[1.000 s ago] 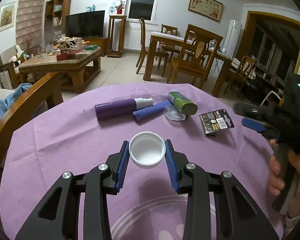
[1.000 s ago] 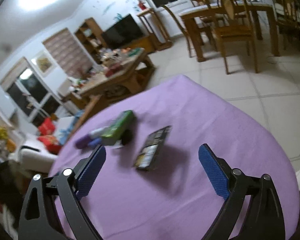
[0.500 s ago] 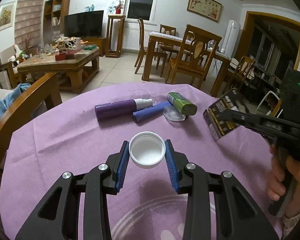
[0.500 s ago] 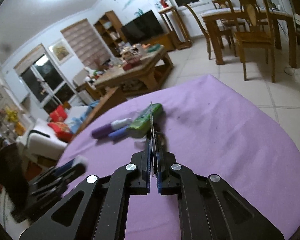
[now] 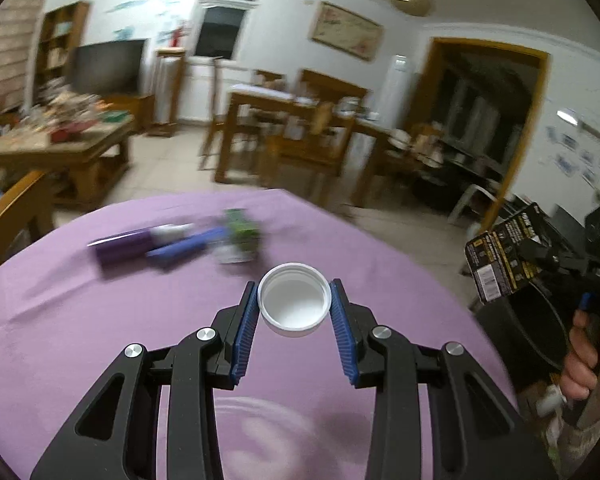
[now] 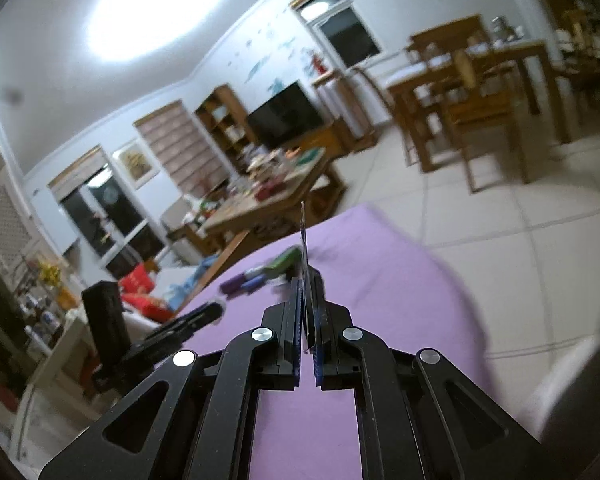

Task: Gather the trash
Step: 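Carry the lid and card over the black bin and open both tools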

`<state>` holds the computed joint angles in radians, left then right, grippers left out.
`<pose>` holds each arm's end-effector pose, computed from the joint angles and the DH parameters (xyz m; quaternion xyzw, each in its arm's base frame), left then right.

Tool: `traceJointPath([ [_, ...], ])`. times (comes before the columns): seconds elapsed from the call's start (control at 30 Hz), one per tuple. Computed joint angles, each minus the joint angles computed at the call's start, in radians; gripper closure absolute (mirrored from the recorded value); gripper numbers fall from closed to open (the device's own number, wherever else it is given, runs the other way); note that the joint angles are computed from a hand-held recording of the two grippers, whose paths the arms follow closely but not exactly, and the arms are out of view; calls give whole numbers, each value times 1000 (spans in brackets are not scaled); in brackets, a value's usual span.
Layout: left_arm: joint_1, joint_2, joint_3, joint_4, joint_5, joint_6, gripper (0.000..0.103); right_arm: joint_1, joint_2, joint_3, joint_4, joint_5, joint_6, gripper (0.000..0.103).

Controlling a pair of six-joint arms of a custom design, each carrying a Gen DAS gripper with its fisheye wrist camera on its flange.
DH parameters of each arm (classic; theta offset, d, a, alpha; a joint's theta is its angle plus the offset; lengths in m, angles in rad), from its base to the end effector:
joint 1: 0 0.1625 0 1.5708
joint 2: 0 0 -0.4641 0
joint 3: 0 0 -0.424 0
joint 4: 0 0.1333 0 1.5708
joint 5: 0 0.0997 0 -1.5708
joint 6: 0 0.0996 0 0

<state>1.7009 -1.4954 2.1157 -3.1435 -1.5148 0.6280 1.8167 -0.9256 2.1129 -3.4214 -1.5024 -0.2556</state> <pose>0.2050 -0.4964 0.4024 0.2065 0.8642 -0.4165 0.1927 0.2765 -0.5260 0.1232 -0.2453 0.9126 -0.3256 0.0307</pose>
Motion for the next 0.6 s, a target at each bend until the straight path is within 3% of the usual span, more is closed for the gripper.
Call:
traceJointPath([
  [0.27, -190, 14, 107, 88, -33, 24, 67, -146, -251, 226, -140, -48, -41, 98],
  [0.6, -392, 212, 155, 103, -50, 1, 67, -375, -439, 360, -192, -22, -66, 98],
])
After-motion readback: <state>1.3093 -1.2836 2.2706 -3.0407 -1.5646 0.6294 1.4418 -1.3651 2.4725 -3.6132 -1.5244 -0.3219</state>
